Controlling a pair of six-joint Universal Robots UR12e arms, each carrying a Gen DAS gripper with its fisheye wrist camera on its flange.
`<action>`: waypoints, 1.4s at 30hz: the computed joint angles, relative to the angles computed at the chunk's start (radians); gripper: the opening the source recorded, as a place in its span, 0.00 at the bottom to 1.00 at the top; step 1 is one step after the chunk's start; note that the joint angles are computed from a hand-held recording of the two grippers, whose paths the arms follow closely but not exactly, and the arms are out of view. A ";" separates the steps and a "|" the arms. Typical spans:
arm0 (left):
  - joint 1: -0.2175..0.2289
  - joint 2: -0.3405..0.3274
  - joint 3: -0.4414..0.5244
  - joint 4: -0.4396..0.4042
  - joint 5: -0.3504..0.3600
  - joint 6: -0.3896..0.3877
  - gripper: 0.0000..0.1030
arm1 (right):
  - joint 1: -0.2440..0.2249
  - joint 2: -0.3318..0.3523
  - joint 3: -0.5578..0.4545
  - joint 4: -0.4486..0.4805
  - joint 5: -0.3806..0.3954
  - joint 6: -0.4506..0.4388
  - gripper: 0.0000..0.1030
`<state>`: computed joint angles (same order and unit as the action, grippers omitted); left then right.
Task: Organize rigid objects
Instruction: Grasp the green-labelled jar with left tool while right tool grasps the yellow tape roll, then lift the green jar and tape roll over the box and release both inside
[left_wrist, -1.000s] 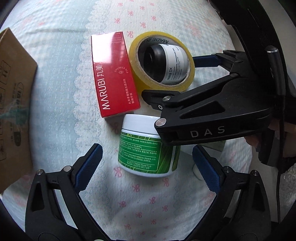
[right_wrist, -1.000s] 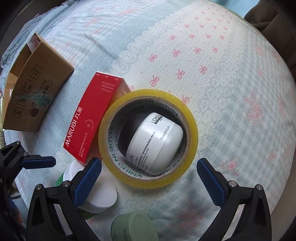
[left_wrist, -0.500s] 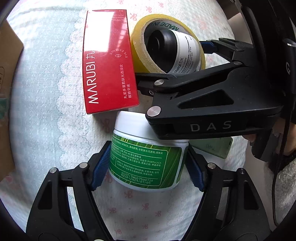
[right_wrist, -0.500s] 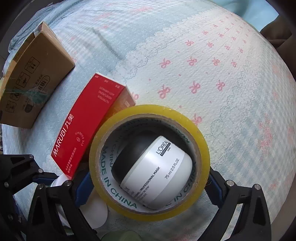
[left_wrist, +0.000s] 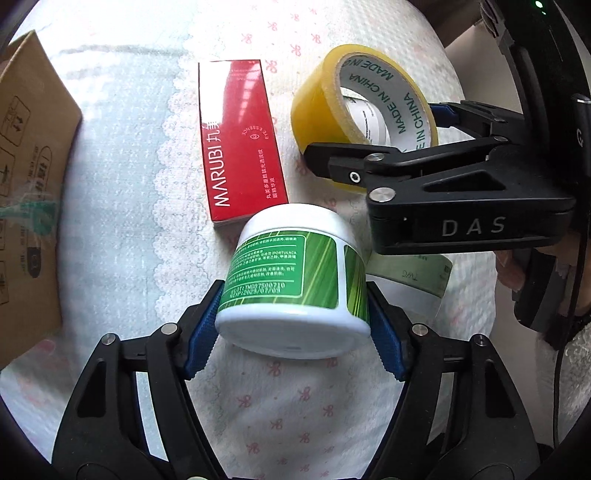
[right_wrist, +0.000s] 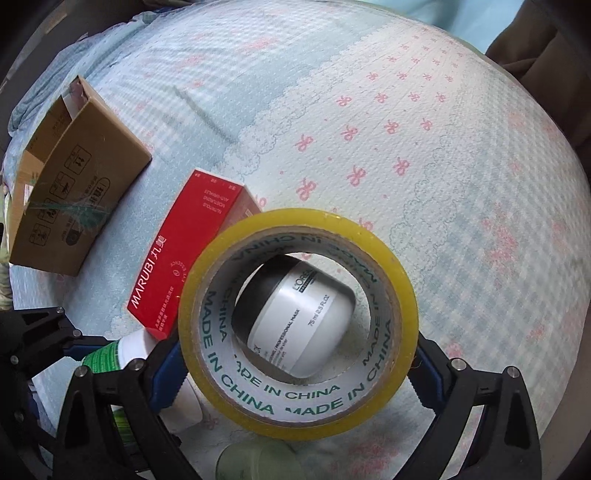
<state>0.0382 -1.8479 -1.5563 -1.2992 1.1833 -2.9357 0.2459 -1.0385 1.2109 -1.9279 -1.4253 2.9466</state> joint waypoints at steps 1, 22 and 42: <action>0.002 0.004 -0.003 0.008 -0.002 -0.001 0.67 | -0.001 -0.007 0.004 -0.006 -0.003 0.010 0.96; 0.083 0.167 -0.034 0.147 -0.110 0.023 0.67 | 0.018 -0.167 0.053 -0.103 -0.093 0.291 0.96; 0.309 0.220 0.139 0.072 -0.195 0.105 0.67 | 0.165 -0.126 -0.203 -0.037 -0.125 0.438 0.96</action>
<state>0.3474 -1.6277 -1.4175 -1.2276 0.9886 -2.8307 0.4113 -1.1643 1.0080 -1.9651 -1.5504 3.3844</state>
